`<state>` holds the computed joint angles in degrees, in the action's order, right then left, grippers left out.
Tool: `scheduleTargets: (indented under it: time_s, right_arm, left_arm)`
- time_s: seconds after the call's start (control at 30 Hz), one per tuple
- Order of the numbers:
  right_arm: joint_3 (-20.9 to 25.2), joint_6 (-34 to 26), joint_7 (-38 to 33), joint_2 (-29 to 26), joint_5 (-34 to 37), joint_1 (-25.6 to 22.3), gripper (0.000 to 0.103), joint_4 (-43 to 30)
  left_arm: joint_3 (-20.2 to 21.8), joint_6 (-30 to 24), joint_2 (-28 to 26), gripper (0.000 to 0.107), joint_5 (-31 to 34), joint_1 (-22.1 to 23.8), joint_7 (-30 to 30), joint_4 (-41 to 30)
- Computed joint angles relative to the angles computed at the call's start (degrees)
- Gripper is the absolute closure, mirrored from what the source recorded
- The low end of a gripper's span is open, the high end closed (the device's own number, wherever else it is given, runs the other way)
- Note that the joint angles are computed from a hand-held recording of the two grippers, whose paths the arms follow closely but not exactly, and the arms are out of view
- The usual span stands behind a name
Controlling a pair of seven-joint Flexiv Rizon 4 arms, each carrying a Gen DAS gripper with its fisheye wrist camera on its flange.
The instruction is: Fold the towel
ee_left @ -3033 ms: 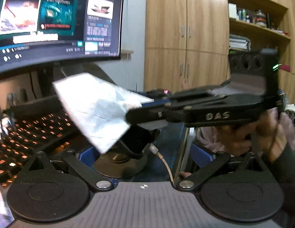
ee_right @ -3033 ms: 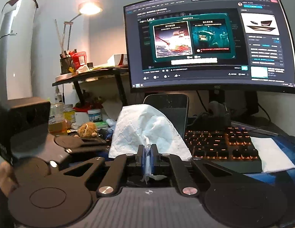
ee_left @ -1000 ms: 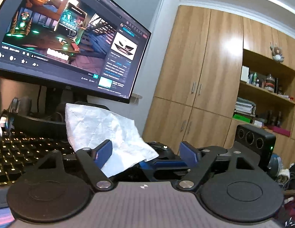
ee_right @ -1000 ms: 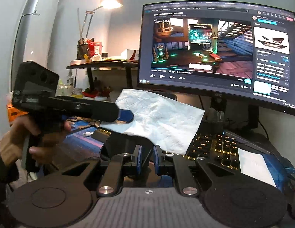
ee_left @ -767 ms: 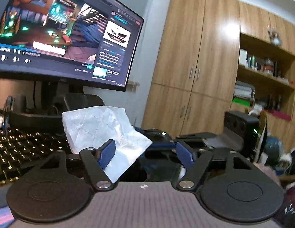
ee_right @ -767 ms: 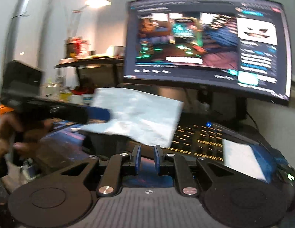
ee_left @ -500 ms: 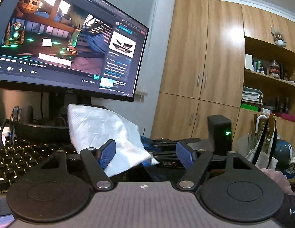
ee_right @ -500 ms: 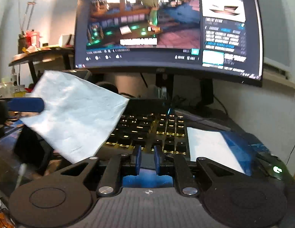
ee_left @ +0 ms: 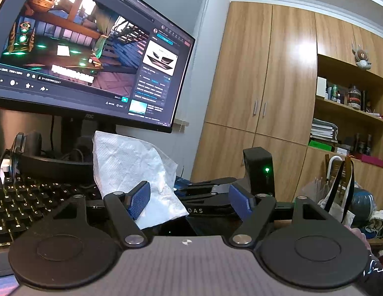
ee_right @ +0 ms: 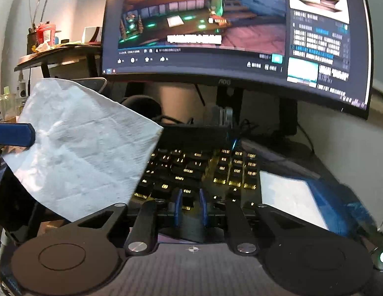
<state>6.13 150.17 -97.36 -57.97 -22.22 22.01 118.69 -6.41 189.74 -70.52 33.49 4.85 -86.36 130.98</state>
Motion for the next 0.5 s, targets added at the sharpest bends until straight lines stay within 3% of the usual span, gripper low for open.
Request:
scheduleTargets:
  time_s: [0.5]
  right_arm:
    - [0.0, 1.7, 0.3, -0.9, 1.3, 0.1, 0.09, -0.2]
  left_arm:
    - [0.0, 0.2, -0.1, 0.033, -0.1, -0.1, -0.3, -0.3]
